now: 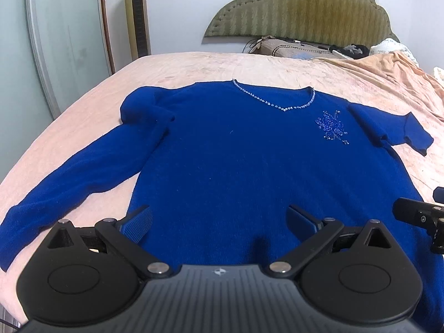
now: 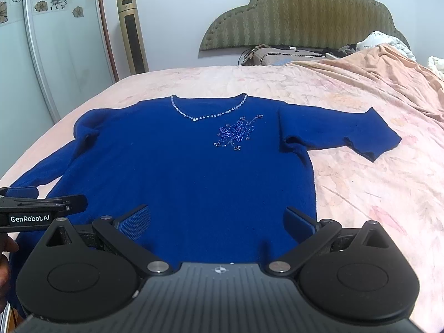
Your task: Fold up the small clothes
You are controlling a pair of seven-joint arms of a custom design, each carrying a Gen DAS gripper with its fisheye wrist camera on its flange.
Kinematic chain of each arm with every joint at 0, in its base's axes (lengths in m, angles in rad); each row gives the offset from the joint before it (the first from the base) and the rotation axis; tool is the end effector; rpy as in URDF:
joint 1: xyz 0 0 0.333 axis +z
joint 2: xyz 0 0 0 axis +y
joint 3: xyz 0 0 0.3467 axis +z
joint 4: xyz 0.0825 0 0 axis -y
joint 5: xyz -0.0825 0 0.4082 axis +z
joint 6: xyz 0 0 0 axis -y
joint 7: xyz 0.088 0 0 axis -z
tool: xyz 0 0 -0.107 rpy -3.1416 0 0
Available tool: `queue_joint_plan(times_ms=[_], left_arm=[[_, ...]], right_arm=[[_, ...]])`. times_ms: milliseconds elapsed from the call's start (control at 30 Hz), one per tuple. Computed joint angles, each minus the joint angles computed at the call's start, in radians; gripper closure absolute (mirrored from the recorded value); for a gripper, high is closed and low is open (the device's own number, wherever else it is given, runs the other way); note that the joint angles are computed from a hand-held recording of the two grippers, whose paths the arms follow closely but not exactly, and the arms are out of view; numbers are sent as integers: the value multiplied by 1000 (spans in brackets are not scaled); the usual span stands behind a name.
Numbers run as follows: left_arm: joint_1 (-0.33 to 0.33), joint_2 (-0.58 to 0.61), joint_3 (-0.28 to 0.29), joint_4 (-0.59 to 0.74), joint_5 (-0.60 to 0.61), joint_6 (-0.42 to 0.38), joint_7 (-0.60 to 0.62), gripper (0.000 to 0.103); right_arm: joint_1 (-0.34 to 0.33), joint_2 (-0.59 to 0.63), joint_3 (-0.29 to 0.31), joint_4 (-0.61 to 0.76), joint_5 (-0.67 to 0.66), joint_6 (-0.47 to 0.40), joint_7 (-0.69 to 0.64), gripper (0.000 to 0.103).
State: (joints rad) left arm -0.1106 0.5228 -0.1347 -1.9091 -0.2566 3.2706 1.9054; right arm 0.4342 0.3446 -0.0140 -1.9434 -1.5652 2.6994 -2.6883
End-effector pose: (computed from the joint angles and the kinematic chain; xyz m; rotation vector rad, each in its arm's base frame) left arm 0.6965 -0.1351 0.3292 -1.5100 1.9705 -0.8646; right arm 0.5868 0.2997 0.3370 -1.4556 1.8537 -0.8614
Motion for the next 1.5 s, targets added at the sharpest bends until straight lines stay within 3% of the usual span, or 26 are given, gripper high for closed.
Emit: queue_joint_plan(times_ms=[1133, 1500], left_arm=[[-86, 2, 92, -2, -1, -5, -15, 0], [-90, 2, 94, -2, 4, -8, -14, 0]], right_arm=[[9, 6, 4, 1, -36, -20, 2, 0], [3, 14, 5, 8, -48, -12, 5, 0]])
